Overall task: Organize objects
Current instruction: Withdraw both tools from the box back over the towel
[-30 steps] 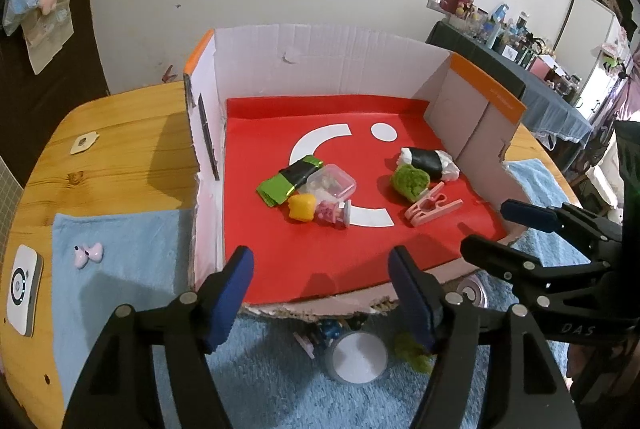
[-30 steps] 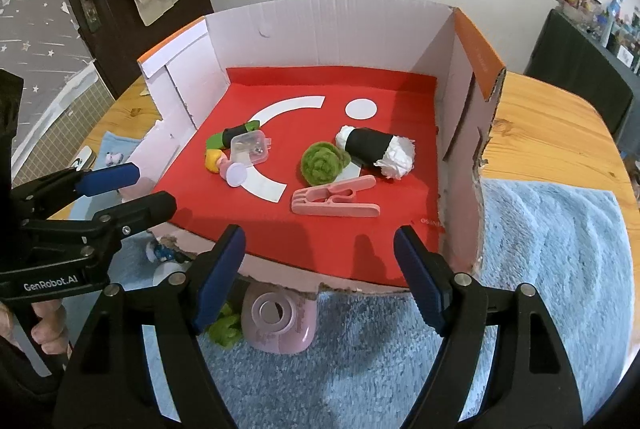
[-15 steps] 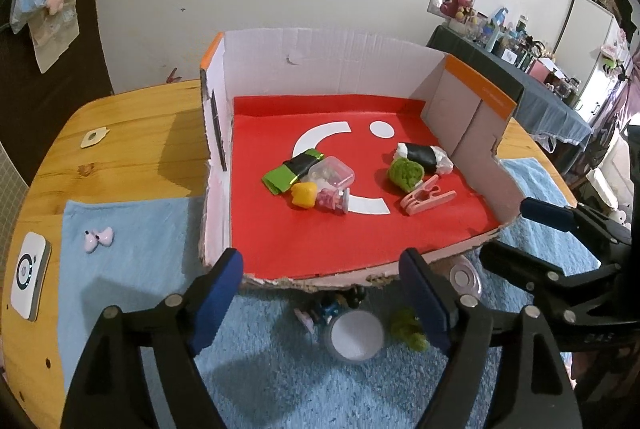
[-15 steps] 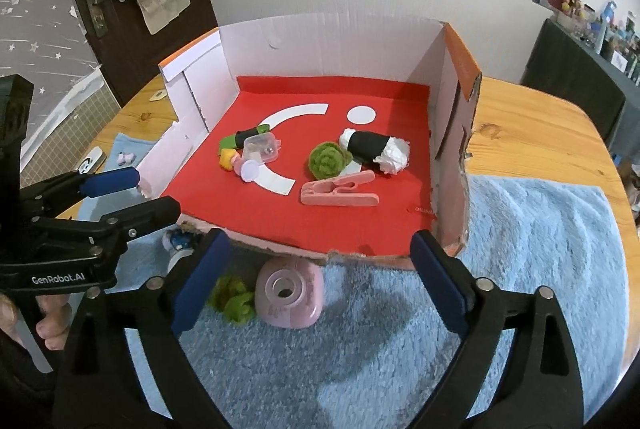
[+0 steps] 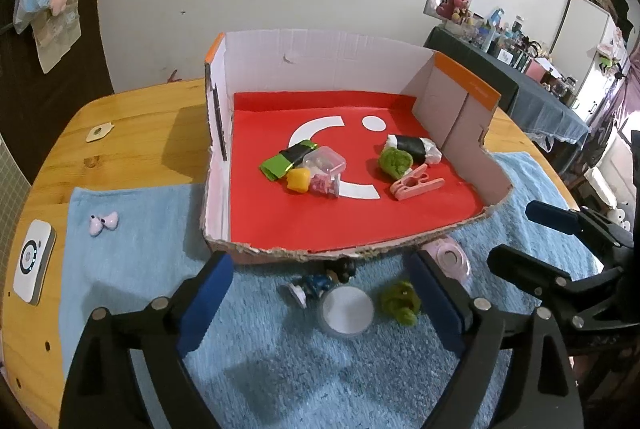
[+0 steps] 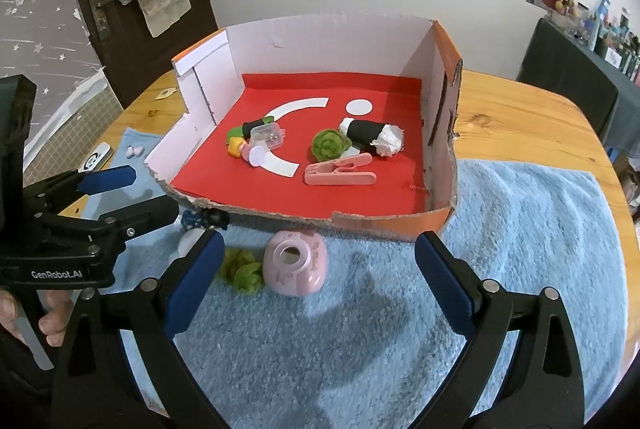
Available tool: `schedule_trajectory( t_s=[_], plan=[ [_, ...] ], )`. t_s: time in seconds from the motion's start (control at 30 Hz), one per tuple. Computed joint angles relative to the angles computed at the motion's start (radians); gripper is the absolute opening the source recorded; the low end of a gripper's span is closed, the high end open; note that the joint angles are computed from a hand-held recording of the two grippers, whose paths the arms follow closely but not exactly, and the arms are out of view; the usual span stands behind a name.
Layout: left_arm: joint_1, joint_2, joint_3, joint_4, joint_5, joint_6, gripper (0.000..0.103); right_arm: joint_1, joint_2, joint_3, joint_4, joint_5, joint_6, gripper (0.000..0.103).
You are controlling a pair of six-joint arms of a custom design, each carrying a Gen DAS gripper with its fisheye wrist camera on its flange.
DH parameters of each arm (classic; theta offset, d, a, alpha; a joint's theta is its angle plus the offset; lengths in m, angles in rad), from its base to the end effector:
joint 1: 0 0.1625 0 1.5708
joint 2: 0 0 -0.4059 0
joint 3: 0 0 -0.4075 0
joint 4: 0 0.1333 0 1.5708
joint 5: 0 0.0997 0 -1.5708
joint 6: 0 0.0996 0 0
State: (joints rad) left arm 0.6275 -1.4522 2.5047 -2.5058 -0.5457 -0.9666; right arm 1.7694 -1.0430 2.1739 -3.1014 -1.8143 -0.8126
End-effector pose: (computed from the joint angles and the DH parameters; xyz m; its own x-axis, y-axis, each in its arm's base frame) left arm -0.1493 -0.3781 0.1485 -0.7886 -0.2077 -0.5787 0.2727 0.7254 -0.6320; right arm 0.2072 -0.4759 0.0942 -0.5350 -0.7241 0.4353 -0.8292 0.5487 -0.1063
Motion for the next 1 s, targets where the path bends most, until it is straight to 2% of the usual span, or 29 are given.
schedule_trajectory(
  t_s=[0.23, 0.63, 0.9, 1.0],
  plan=[
    [-0.020, -0.013, 0.010, 0.047, -0.001, -0.046, 0.097, -0.005, -0.024, 0.031, -0.018, 0.007, -0.012, 0.097],
    [-0.054, -0.032, 0.036, 0.111, -0.023, -0.123, 0.097, -0.016, -0.056, 0.079, -0.041, 0.010, -0.031, 0.097],
    [-0.064, -0.018, 0.053, 0.104, -0.030, -0.142, 0.097, -0.031, -0.056, 0.099, -0.057, 0.004, -0.043, 0.097],
    [-0.068, -0.006, 0.056, 0.105, -0.031, -0.144, 0.093, -0.039, -0.051, 0.101, -0.063, 0.003, -0.043, 0.097]
  ],
)
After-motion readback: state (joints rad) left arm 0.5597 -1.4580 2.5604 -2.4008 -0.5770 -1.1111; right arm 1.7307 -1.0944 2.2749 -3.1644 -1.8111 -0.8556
